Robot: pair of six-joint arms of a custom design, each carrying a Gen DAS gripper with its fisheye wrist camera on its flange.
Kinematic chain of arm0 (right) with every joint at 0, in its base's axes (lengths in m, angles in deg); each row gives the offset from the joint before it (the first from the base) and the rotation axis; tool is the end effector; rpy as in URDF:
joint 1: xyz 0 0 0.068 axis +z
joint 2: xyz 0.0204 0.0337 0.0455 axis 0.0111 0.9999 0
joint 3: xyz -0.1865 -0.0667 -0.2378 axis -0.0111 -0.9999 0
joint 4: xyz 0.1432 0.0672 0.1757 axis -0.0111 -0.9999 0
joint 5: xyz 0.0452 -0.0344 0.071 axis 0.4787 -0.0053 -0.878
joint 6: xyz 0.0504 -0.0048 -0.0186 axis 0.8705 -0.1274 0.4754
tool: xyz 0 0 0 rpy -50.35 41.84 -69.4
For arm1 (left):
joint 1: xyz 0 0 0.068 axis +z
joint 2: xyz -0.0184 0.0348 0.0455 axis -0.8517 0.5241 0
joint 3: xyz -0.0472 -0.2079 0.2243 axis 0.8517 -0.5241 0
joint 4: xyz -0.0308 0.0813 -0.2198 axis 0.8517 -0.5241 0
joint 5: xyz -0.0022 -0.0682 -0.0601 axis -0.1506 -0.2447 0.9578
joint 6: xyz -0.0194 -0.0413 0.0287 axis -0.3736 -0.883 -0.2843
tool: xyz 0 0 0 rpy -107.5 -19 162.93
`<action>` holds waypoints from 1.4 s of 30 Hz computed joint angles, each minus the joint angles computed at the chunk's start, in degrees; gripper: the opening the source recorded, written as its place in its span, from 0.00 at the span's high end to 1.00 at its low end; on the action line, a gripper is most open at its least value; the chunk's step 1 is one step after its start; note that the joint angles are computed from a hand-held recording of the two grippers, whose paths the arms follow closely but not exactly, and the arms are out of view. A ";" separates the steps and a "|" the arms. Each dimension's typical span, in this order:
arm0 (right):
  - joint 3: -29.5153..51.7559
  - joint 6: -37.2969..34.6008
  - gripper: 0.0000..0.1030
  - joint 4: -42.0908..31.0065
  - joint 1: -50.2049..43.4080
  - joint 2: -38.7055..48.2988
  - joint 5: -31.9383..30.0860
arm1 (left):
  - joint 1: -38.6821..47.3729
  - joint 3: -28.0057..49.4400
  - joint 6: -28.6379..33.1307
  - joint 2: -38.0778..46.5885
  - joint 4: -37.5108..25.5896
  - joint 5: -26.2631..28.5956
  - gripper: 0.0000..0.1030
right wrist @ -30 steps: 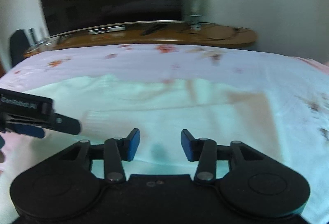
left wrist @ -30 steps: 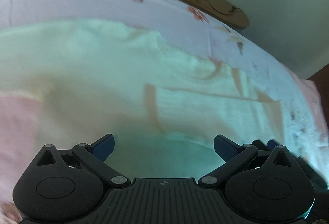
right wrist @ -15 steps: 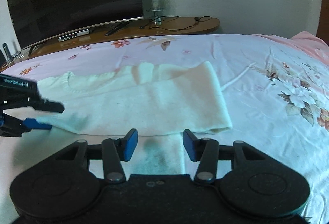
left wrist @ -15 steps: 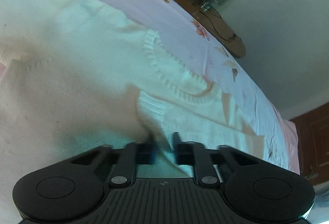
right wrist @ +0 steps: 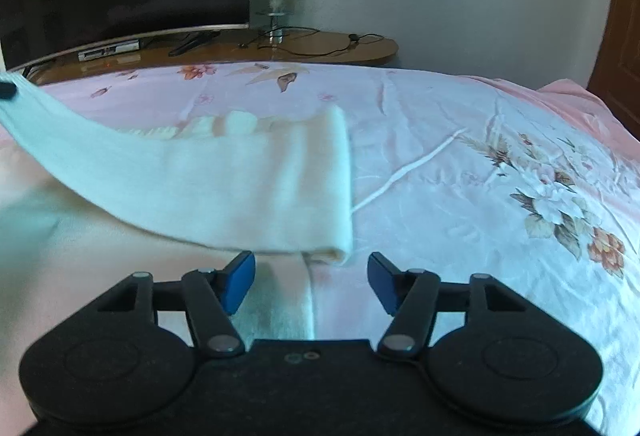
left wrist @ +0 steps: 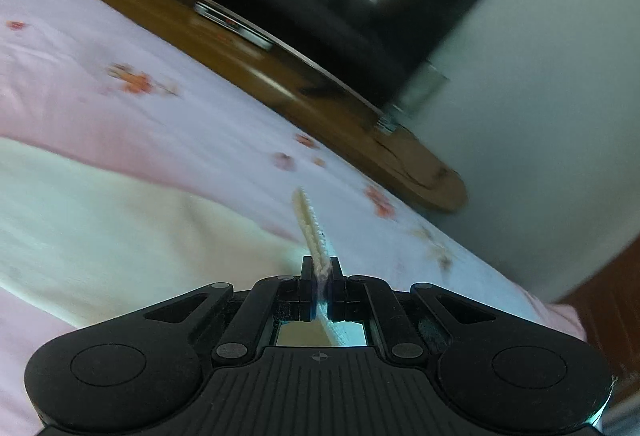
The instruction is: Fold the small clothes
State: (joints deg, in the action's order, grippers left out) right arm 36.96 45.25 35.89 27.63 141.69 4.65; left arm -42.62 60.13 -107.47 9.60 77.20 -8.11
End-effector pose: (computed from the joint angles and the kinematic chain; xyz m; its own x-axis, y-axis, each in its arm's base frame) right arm 0.2128 0.1005 0.1625 -0.5804 -0.2787 -0.7652 -0.3014 0.9464 -0.1161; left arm 0.1453 0.0411 0.2059 -0.2578 -0.7380 -0.6236 -0.5651 0.6386 -0.5223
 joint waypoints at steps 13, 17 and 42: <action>0.93 4.75 0.94 2.43 -6.16 3.30 -8.18 | 7.25 -11.27 3.61 14.32 14.15 3.04 0.95; 2.08 2.83 0.88 -1.98 -6.33 0.14 -9.07 | 6.73 -9.81 4.68 7.01 5.19 1.59 0.95; 22.61 3.76 0.93 -1.91 -8.04 18.70 -11.52 | -2.98 -9.27 3.39 22.16 19.82 -7.36 0.95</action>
